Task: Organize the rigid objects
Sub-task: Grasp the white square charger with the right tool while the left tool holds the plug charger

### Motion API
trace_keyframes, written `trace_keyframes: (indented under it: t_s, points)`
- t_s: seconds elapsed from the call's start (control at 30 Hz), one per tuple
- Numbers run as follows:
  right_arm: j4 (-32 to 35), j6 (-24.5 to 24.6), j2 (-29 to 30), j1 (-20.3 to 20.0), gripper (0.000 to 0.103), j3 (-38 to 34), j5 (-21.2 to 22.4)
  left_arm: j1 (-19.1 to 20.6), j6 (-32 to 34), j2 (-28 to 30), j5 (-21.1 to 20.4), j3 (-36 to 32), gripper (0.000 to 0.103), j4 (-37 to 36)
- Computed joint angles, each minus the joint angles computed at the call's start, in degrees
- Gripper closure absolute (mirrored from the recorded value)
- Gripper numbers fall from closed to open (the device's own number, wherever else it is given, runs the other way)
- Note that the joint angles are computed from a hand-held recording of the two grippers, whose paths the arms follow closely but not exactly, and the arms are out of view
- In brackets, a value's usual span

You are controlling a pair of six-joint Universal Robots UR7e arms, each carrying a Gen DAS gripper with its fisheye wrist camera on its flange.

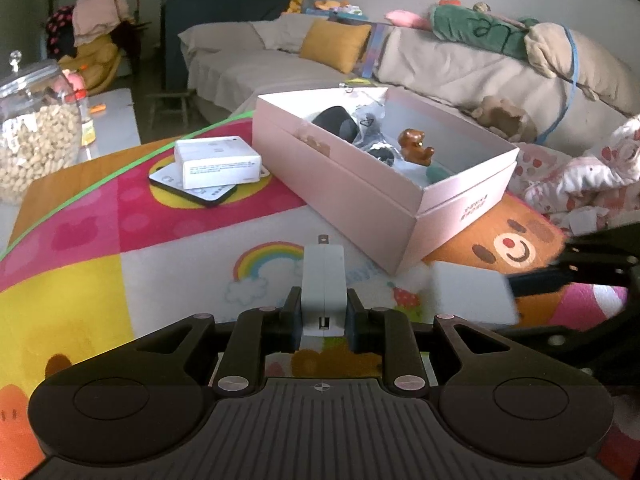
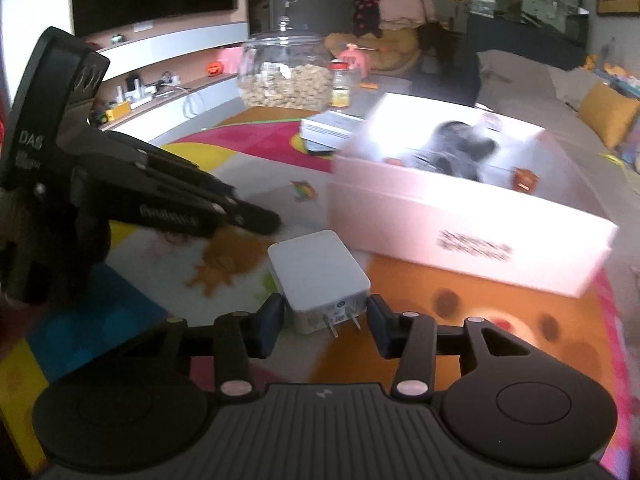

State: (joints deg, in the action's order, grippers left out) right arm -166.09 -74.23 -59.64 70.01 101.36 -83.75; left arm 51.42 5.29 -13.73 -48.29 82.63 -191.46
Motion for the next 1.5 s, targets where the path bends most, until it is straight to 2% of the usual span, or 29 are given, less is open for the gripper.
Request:
trace_keyframes:
  t_s: [0.13, 0.27, 0.43, 0.67, 0.8, 0.97, 1.1, 1.23, 1.37, 1.5]
  points:
    - [1.40, -0.59, -2.27, -1.76, 0.057, 0.50, 0.10, 0.02, -0.19, 1.34, 1.17, -1.86, 0.079, -0.95]
    - [0.53, -0.26, -2.69, -2.94, 0.047, 0.57, 1.22, 0.22, -0.13, 3.34, 2.45, -4.66, 0.079, -2.72]
    - [-0.81, -0.06, -2.22, -2.74, 0.037, 0.70, 0.96, 0.68, 0.86, 5.39, 3.40, -8.73, 0.078, -2.74]
    - [0.42, 0.81, -0.17, -1.43, 0.033, -1.66, 0.33, 1.68, 2.90, 7.03, 2.66, -13.80, 0.078, 0.66]
    - [0.45, 0.73, 0.20, -1.24, 0.033, -1.96, 0.45, 1.08, 2.83, 5.40, 2.96, -10.22, 0.079, -0.04]
    - [0.45, 0.78, 0.23, -1.24, 0.033, -1.98, 0.60, -1.16, 1.12, 1.47, 2.89, -0.53, 0.079, -1.65]
    - [0.39, 0.63, 0.21, -1.24, 0.032, -1.88, 0.46, -3.61, -3.19, -1.31, 3.56, 6.92, 0.079, -2.39]
    - [0.66, 0.26, 0.79, -0.69, 0.032, -2.45, -0.04, -4.67, -9.10, -2.61, 3.31, 10.75, 0.076, -3.55]
    - [-0.27, 1.07, 2.14, 0.32, 0.033, -3.29, -0.93, -4.95, -9.36, -2.76, 3.10, 11.83, 0.076, -4.66]
    - [-0.86, -0.36, 1.57, 0.86, 0.058, -1.96, -1.65, -5.44, -10.56, -2.94, 3.92, 11.75, 0.076, -2.77]
